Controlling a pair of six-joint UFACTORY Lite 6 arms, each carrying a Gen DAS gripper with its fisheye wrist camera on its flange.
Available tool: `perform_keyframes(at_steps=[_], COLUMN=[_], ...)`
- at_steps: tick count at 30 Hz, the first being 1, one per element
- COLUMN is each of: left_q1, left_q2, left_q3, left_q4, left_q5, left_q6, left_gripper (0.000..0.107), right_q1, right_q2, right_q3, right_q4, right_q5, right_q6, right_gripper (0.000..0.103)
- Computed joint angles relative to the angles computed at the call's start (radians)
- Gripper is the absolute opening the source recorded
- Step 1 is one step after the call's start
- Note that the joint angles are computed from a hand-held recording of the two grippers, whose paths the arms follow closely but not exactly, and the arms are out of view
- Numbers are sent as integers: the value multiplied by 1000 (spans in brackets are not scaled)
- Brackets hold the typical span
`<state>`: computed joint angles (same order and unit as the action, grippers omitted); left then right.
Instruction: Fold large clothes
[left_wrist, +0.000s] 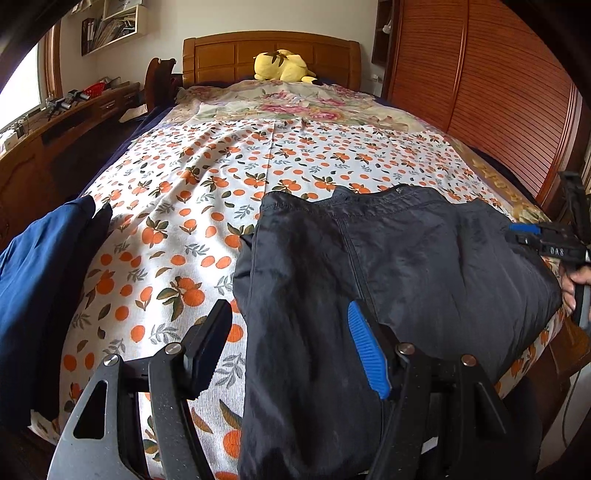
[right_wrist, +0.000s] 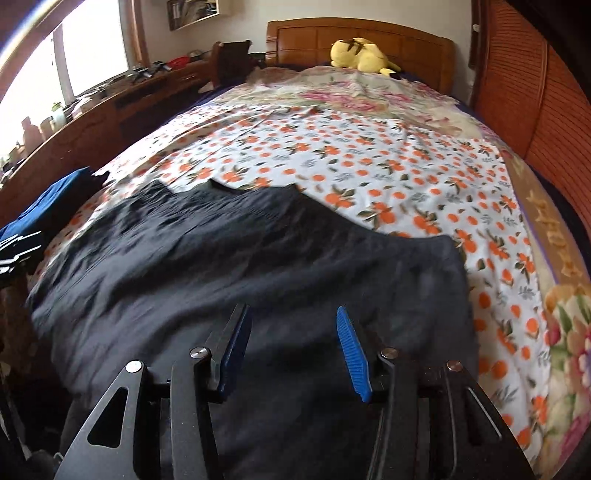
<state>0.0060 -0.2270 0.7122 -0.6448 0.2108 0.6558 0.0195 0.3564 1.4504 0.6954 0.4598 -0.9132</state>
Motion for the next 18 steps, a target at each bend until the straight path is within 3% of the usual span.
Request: perform_keyframes(at_steps=[5,10,15,18], left_q1=[-5,-27,-51,-45], left_q2=[76,279,535,705], left_q3=[61,260,557,776], left_q4=[-36,-22,260,325], left_q5=[-4,12,59,133], left_q6=[66,70,-214,-302], left_gripper=[66,66,66,66], right_q1=[-27,-72,-97,-99], right_q2=[-172,-309,-411,-441], right_q3=[-231,-344,-423,-456], right_q4=[104,98,75,104], right_q5=[-16,17,34,40], right_q6=[-118,-117,-92,-96], right_gripper=[50,50,50,52])
